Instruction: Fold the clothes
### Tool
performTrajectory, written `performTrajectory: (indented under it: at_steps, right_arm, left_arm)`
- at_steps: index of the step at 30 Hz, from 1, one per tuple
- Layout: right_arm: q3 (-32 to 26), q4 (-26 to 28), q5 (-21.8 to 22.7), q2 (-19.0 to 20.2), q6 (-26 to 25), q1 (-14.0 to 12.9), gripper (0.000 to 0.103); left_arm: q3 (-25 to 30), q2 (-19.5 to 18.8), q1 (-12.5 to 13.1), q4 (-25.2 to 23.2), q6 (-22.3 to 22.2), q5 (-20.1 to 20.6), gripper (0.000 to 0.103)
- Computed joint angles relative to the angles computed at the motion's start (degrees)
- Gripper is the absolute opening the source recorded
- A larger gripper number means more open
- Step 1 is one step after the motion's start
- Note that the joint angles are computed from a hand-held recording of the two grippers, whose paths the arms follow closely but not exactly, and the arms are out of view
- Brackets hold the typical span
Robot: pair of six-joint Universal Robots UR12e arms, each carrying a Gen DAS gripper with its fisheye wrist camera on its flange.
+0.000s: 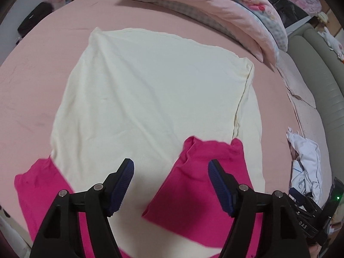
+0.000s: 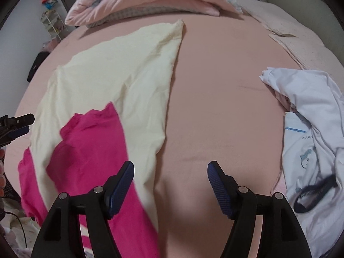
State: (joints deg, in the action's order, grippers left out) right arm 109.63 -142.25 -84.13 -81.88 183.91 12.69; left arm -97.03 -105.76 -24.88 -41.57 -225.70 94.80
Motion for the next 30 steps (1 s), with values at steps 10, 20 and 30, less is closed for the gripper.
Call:
performTrajectory:
  at_steps: [10,20,30]
  right_arm:
    - [2.0,-2.5,-0.2,-3.5,-1.9,3.4,0.071]
    - [2.0,-3.4,1.0,-5.7,-1.8,6.4,0.071]
    - [1.3,-4.4,-1.7,-6.0,-3.6,11.8,0.071]
  left_arm:
    - [-3.9,4.0,-0.9,0.3,-0.7,2.1,0.07]
    - [-9.4,9.9,-1.5,1.7,-2.0,5.0,0.07]
    - [-15.6,15.4,-1.5,3.6,-2.2,7.4,0.07]
